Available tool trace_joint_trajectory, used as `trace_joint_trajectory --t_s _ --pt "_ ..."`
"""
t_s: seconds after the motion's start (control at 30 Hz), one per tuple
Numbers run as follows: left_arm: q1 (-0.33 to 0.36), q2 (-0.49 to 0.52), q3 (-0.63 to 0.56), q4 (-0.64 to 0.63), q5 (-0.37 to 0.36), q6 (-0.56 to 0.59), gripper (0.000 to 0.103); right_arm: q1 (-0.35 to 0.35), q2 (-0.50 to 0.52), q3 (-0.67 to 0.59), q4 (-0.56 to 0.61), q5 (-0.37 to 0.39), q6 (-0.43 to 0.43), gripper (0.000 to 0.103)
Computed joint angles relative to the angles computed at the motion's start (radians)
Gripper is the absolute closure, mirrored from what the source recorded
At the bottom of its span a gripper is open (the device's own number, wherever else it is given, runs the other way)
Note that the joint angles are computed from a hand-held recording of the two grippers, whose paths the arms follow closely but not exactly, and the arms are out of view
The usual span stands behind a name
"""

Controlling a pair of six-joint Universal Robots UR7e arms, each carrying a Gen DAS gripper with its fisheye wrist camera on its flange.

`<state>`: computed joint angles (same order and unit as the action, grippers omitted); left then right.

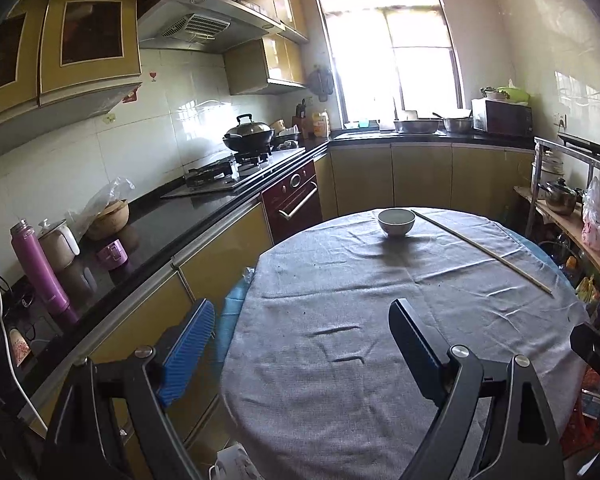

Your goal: Collect trash

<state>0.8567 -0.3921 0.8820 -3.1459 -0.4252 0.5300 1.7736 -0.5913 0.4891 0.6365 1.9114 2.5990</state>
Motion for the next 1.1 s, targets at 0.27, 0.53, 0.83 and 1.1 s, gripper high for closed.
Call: trace_joint_trajectory --t_s 0.27,0.53,0.83,1.1 --pt "-0.020 -0.022 0.055 -0.046 0.002 0.021 0.014 0.006 -0.082 0.135 -0.067 0.018 0.016 0.040" --pt "-0.037 -0.023 0.070 -0.080 0.002 0.047 0.014 0.004 -0.140 0.224 -0.110 0.023 0.021 0.040" --pt "-0.046 -0.021 0.075 -0.096 0.006 0.063 0.014 0.002 -0.170 0.265 -0.131 0.018 0.025 0.040" --pt "-0.048 -0.022 0.076 -0.087 0.006 0.058 0.014 0.001 -0.176 0.273 -0.134 0.015 0.026 0.039"
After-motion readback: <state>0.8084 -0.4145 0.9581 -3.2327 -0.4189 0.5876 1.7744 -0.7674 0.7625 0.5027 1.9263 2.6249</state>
